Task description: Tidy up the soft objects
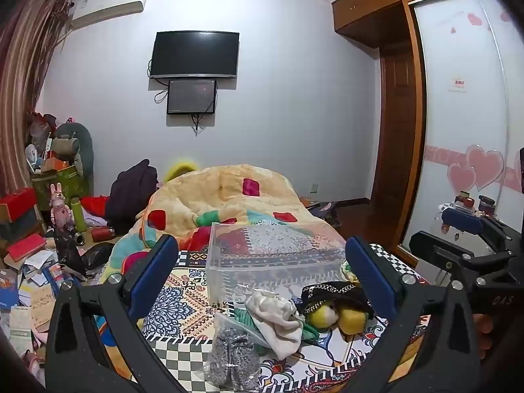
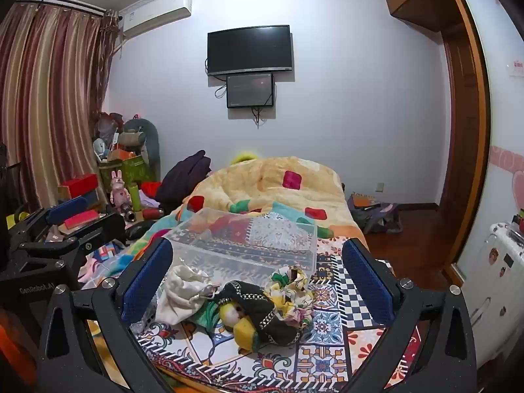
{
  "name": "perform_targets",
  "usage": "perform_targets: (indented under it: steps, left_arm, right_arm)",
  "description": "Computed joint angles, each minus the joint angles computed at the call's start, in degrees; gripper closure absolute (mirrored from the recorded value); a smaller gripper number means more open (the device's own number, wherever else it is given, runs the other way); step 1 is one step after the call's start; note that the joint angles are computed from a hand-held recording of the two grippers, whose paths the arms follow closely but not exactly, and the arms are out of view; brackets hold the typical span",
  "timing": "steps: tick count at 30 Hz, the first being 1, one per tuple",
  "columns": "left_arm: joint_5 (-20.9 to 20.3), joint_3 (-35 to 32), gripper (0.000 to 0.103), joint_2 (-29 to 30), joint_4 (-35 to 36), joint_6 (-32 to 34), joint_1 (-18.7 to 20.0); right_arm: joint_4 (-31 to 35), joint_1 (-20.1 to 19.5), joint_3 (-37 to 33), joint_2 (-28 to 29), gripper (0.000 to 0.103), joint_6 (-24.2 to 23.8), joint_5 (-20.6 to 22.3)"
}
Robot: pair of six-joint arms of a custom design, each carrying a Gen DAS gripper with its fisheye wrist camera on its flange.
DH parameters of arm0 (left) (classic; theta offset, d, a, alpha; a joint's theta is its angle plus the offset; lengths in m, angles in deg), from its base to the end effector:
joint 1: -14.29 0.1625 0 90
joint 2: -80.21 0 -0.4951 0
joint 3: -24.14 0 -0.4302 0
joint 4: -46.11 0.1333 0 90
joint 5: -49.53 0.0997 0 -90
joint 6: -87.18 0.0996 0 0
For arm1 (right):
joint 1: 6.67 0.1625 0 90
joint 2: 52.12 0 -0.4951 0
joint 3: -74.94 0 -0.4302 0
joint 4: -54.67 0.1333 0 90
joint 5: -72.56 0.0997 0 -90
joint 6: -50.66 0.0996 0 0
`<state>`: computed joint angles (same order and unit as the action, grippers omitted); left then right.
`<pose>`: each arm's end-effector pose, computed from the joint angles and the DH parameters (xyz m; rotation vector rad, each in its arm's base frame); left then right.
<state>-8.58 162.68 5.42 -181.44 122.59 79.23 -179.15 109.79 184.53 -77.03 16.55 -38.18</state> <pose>-0.0134 -0.4675 0.3266 0.6591 2.0132 -1.4954 0.3640 -0.5114 -0.0195 0.9978 -2.2039 1.3329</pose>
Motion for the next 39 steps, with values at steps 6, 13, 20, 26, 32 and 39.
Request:
perform_targets:
  steps: [6, 13, 20, 26, 32, 39]
  left_arm:
    - [1.42, -0.75, 0.000, 1.38, 0.15, 0.79, -0.71]
    - [0.08, -0.35, 0.000, 1.46, -1.07, 0.40, -0.35]
    - [-0.74, 0.34, 0.000, 0.59, -1.16, 0.91, -0.10]
    - [-0.78, 0.24, 0.000, 0.58, -0.64, 0.62, 0.04]
    - [-0.87, 0.24, 0.000, 0.68, -0.74, 0.68, 0.12]
    - [-0.89, 0.19, 0.000, 0.75, -0.85, 0.71, 0.20]
  right_arm:
    - [0.00, -0.14, 0.04, 0.12, 0.000, 0.57, 0.93]
    - [-0.27, -0.12, 0.35, -0.30, 0.000, 0.70, 1.04]
    - [-0.32, -0.16, 0.41, -0.18, 0.000, 0.76, 1.23]
    - [-0.39, -0.12, 0.43, -0.17, 0.000, 0.81, 1.21]
    - [-0.86, 0.16, 0.69, -0.28, 0.000, 0.93, 1.22]
    - [-0.80, 0.35, 0.91, -0.59, 0.000, 1.11, 1.20]
